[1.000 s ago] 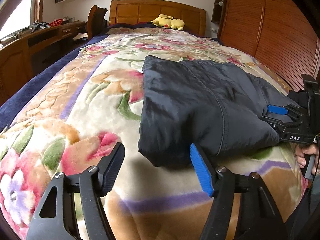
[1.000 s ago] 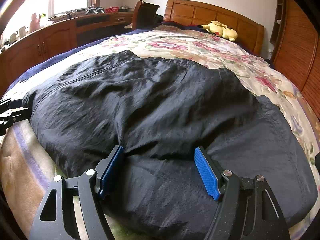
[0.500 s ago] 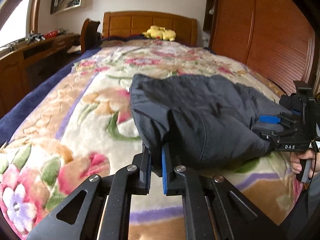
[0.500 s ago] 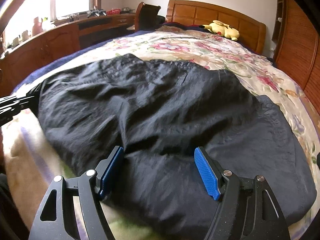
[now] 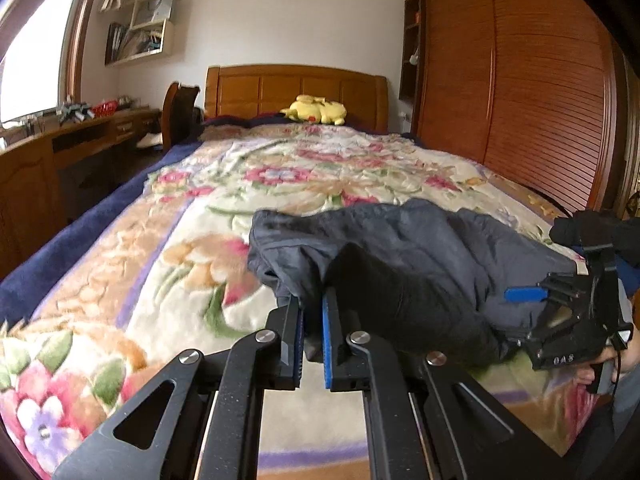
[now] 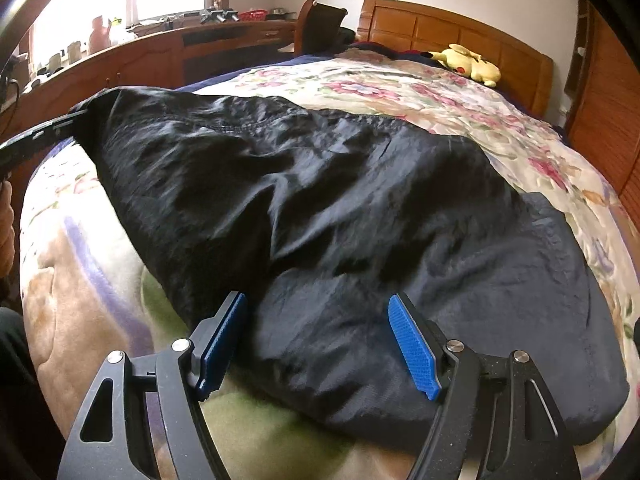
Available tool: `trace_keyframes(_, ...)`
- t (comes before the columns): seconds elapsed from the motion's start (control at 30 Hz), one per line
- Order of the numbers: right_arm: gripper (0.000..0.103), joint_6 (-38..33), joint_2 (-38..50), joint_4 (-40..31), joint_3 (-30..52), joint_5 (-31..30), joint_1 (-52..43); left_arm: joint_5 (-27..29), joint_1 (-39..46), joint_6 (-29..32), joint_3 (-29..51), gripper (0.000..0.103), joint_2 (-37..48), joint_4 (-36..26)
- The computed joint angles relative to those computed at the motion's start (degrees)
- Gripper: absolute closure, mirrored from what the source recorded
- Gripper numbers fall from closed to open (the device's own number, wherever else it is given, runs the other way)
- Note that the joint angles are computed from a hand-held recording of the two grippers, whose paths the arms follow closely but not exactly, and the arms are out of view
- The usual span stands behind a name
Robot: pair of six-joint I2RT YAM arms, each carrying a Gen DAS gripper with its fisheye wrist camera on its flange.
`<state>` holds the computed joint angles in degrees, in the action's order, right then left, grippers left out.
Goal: Fold large clothes
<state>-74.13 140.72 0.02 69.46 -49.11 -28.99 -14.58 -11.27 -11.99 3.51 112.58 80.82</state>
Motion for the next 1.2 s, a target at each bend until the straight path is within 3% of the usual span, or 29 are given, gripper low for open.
trace_keyframes(0.1, 0.028, -2.0, 0.2, -6.2, 3.2, -1.2, -1.4, -3.4, -3.6, -1.1, 1.9, 0.096, -9.0, -10.3)
trace_keyframes(0.17, 0.028, 0.1, -0.2, -4.3, 3.5, -1.5, -2.4, -6.0, -6.5, -1.2, 4.0, 0.096, -14.5, -17.6)
trace_keyframes(0.23, 0.028, 0.6, 0.4, -6.7, 6.3, -2.6, -3.9, -8.7, -9.5, -0.9, 6.8, 0.097, -18.7, -24.4)
trace_keyframes(0.43, 0.028, 2.1, 2.7, -9.0, 12.7, -4.4, -8.6, -15.6, -18.6, 0.7, 18.4, 0.097, -22.3, -38.9)
trace_keyframes(0.9, 0.028, 3.5, 10.2, -18.9, 28.6, -7.7, -15.3, -17.3, -31.4, 3.1, 47.2, 0.098, -8.1, -57.9)
trace_keyframes(1.2, 0.028, 3.7, 13.6, -23.6, 35.2, -9.0, -17.9, -14.9, -36.1, 4.5, 55.8, 0.098, -0.1, -60.5)
